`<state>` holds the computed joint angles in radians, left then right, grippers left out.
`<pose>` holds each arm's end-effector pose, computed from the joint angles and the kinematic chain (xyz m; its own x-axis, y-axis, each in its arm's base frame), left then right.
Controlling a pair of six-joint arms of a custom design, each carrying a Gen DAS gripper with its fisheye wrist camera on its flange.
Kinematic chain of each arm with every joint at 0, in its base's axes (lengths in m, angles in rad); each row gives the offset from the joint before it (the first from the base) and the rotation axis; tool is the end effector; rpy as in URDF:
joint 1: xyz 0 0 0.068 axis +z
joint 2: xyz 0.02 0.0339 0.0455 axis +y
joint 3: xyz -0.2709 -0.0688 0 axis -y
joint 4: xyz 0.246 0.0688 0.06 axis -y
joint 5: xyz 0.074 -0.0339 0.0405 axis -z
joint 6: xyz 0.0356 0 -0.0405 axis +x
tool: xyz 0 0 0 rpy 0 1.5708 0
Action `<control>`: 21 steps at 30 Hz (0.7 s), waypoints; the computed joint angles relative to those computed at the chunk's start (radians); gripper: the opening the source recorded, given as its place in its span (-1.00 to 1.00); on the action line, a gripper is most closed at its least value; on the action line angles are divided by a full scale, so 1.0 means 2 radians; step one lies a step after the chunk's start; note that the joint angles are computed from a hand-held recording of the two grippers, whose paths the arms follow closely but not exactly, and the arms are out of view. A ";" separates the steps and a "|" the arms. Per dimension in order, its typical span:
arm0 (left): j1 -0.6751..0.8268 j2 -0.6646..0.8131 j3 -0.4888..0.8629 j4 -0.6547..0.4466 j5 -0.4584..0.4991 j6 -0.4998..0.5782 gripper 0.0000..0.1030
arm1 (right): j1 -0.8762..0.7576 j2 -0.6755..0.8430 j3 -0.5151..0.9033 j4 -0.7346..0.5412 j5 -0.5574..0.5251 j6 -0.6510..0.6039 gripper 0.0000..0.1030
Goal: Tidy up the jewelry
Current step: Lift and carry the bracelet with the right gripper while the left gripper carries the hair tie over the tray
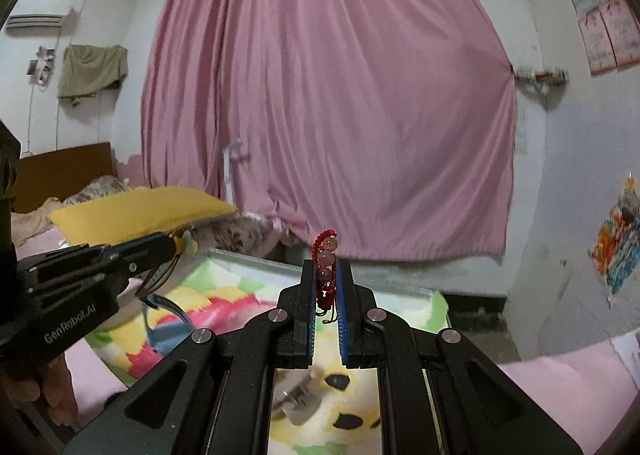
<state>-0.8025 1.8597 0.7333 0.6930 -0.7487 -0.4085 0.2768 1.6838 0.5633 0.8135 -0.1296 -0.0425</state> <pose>0.2592 -0.2334 0.1348 -0.3066 -0.1015 -0.9464 -0.0264 0.9948 -0.0982 0.3025 0.0907 0.1543 -0.2739 -0.1216 -0.9540 -0.4015 0.9159 -0.0015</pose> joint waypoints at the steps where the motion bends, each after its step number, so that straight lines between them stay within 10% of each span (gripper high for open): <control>1: 0.007 0.002 0.011 -0.032 0.016 -0.012 -0.95 | -0.005 0.008 0.018 -0.027 -0.004 0.003 -0.84; 21: 0.057 0.056 0.079 -0.203 0.164 -0.086 -0.94 | -0.064 0.124 0.134 -0.231 -0.083 0.015 -0.84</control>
